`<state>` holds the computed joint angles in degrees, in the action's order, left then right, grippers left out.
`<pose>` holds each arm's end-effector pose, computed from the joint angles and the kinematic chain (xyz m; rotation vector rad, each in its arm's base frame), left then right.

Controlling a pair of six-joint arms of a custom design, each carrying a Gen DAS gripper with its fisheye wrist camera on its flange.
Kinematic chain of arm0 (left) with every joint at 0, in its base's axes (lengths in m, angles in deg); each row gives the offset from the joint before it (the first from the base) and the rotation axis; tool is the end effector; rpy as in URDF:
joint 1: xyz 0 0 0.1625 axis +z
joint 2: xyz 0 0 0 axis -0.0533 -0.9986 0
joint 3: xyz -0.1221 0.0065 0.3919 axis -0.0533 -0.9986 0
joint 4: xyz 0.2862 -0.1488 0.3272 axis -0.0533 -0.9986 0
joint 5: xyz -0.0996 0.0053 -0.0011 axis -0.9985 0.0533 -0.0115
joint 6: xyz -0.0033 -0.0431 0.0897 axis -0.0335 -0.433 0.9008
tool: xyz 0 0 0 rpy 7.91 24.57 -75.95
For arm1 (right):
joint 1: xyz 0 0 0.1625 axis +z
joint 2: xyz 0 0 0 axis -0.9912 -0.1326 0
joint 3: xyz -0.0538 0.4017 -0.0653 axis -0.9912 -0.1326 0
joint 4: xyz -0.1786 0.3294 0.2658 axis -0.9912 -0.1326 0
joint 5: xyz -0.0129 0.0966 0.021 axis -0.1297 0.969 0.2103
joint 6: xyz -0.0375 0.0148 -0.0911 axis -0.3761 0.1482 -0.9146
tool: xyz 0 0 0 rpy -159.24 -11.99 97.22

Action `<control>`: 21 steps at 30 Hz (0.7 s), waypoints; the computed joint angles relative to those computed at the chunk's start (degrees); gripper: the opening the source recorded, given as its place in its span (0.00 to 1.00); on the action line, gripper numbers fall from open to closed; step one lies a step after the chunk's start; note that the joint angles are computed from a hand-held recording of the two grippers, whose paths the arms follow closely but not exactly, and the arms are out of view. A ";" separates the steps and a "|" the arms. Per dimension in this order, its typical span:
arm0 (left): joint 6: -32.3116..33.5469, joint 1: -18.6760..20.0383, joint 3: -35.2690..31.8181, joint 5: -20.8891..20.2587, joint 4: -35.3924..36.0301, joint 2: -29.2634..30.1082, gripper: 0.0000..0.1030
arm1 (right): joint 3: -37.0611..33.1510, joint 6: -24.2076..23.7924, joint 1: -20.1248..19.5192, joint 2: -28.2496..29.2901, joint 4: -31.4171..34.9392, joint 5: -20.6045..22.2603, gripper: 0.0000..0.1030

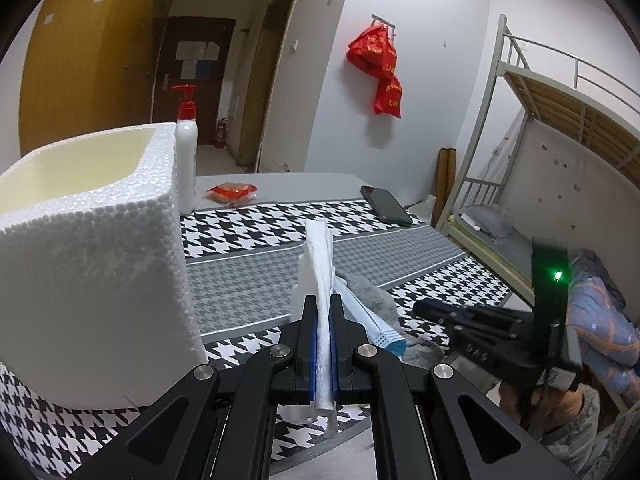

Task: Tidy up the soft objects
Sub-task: 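Lower the right gripper onto the grey sock and close it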

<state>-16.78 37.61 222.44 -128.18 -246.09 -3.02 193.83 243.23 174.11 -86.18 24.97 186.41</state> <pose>-0.1049 -0.2874 0.0844 1.1453 2.5864 -0.8856 0.0960 -0.2624 0.0173 0.2438 -2.2467 1.1355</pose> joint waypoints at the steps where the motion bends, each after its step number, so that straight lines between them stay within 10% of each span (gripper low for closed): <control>1: 0.01 -0.06 0.02 -0.06 0.03 -0.02 0.05 | 0.10 -0.09 0.11 -0.57 0.54 0.11 0.08; 5: 0.10 -0.59 0.16 -0.11 0.29 -0.65 0.05 | -0.10 0.67 -0.39 -1.14 3.07 -2.60 0.18; 7: 0.25 -0.63 0.22 -0.06 0.46 -1.06 0.05 | -0.94 -0.09 0.79 0.71 2.06 -1.77 0.58; 8: 0.29 -0.61 0.36 0.02 0.36 -1.20 0.05 | -1.45 -0.30 1.08 1.37 2.36 -1.94 0.63; 21: 1.04 0.87 0.11 -0.27 -0.30 -0.49 0.05 | -8.82 -0.59 2.23 9.19 6.40 -0.48 0.63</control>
